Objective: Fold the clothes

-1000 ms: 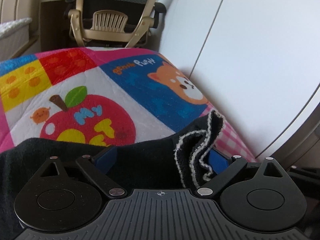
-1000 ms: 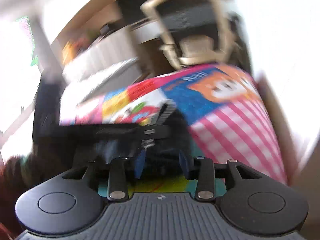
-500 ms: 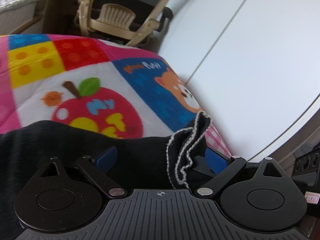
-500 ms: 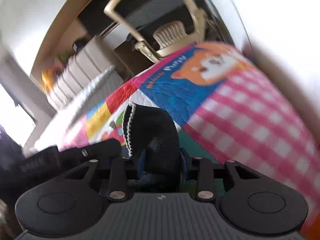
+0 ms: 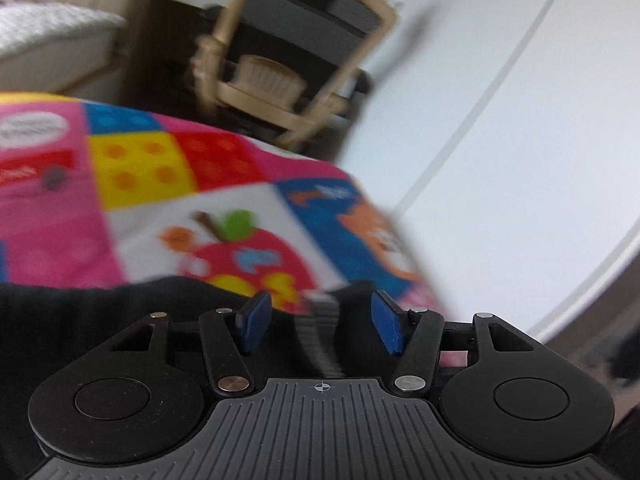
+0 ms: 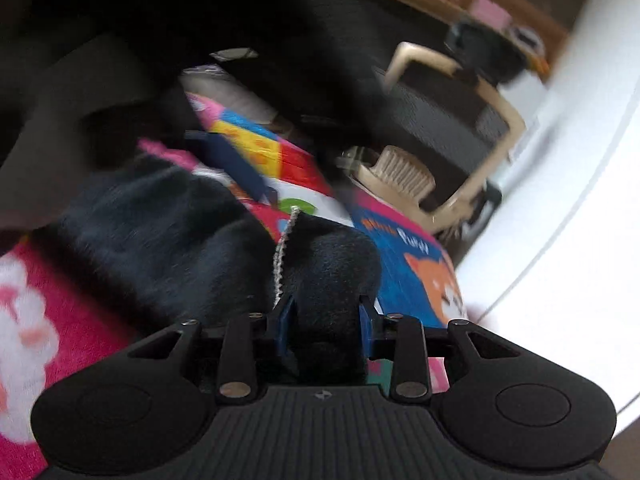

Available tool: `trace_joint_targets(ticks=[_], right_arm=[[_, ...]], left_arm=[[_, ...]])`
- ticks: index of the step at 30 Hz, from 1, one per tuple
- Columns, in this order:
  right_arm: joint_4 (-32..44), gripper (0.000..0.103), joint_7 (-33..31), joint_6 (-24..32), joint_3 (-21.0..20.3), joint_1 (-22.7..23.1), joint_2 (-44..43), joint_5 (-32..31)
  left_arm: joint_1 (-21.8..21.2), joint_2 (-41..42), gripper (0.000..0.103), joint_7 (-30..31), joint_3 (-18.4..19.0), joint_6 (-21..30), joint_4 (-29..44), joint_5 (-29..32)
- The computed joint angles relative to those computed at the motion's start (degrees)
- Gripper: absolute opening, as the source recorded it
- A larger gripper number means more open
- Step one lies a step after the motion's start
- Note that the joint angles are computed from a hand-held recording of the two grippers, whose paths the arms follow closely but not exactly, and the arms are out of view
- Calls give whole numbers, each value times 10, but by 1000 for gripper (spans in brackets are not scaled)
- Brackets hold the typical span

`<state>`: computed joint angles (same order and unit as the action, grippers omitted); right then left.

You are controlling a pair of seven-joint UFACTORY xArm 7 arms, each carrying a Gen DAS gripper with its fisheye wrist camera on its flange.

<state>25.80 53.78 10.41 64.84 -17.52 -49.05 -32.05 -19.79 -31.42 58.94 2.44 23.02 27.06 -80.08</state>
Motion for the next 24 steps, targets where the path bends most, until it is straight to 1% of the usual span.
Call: trace_joint_targets(ticks=[2,3,4,6,7,8,9,10,11,12,13,14,16,17,19,20,22,23,24], right_arm=[[0,32,-8,-11,11,-2,-6,-11],[-1,32,-12,-17,13,-2,-8,-13],[0,33,-13,-21,14,-5,-8,-11],[-12,35,-13,-44,-4,1,-4,-1],[-25,38,-13,-66,-28,13,3,9],[-37,39,-13,-88,-53,27,12,20],[-50,41,-16,-113,-88,46,27,35],[-66,44,-18,-144,-133,72,47,54],[-82,46,-19,-173,-185,105,69,75],[-95,50,-17,-199,-234,137,90,95],[-108,51,-13,-228,-290,172,114,114],[-117,52,-9,-247,-335,202,131,127],[-132,54,5,-272,-407,251,155,152],[-137,55,11,-281,-423,262,165,165],[-143,68,21,-311,-459,287,199,186],[-143,70,26,-332,-482,303,222,191],[-136,71,48,-380,-545,353,280,182],[-130,69,61,-394,-574,376,303,171],[-122,63,70,-401,-587,391,323,172]], left_arm=[[-6,11,60,-4,9,38,10,4],[-5,22,60,-12,6,48,16,9],[-3,31,60,-21,-3,44,20,15],[-2,47,60,-30,-19,24,25,23],[-1,53,59,-33,-23,15,26,27],[0,59,57,-37,-29,0,26,33],[1,65,58,-43,-34,-18,24,41],[0,71,61,-45,-32,-28,23,46],[-1,78,63,-44,-23,-27,23,45],[-2,82,63,-38,-12,-17,25,39],[0,84,63,-33,-2,-5,26,32],[3,85,64,-29,3,4,26,26],[10,89,65,-20,2,11,28,18],[13,91,66,-16,0,14,29,14],[19,96,66,-10,-3,20,31,6],[22,97,67,-8,-5,22,32,2],[28,97,67,-6,-9,25,31,-3],[30,96,67,-5,-11,27,31,-5],[32,95,67,-5,-13,26,30,-4]])
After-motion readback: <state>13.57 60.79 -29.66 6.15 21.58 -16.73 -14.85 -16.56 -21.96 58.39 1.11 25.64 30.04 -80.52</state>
